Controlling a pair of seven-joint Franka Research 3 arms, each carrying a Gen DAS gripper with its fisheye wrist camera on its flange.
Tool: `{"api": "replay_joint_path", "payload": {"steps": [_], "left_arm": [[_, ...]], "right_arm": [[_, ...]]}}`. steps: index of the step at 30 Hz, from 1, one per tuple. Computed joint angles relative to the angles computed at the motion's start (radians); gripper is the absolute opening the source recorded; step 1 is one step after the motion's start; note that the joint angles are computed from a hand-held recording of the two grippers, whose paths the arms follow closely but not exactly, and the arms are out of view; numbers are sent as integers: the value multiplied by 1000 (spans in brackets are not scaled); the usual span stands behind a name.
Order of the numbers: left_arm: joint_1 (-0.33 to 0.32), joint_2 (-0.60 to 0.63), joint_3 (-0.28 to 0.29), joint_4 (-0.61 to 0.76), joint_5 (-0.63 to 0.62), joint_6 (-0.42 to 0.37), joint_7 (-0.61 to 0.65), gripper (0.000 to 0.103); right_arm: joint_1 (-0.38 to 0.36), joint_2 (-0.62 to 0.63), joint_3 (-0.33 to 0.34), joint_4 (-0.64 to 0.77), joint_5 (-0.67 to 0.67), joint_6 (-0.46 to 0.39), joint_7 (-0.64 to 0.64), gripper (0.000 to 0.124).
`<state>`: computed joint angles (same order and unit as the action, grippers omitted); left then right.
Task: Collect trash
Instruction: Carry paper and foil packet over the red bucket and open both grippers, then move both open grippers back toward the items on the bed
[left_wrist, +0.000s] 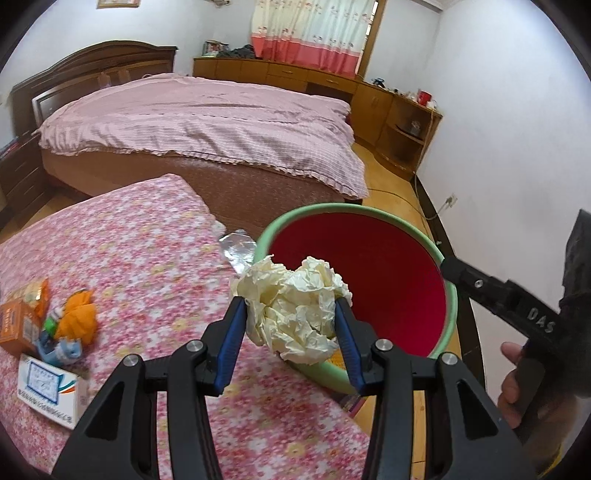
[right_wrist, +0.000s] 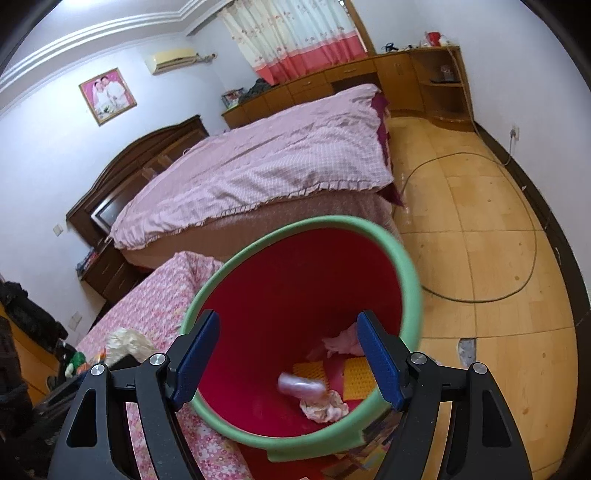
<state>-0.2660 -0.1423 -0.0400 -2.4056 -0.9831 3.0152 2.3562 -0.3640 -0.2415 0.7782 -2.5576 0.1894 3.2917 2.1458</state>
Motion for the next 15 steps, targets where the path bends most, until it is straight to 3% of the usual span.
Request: {"api": "replay_joint_path", "payload": {"steps": [3, 9, 15], "left_arm": [[-5, 26, -14, 17, 8, -2, -2, 48], [18, 74, -61, 57, 14, -26, -1, 49], [46, 107, -108, 60, 144, 16, -110, 57]], "right_arm": [[-28, -34, 20, -20, 8, -4, 20, 77], [25, -54, -43, -56, 20, 4, 26, 77], [67, -40, -93, -76, 60, 23, 3, 77]]}}
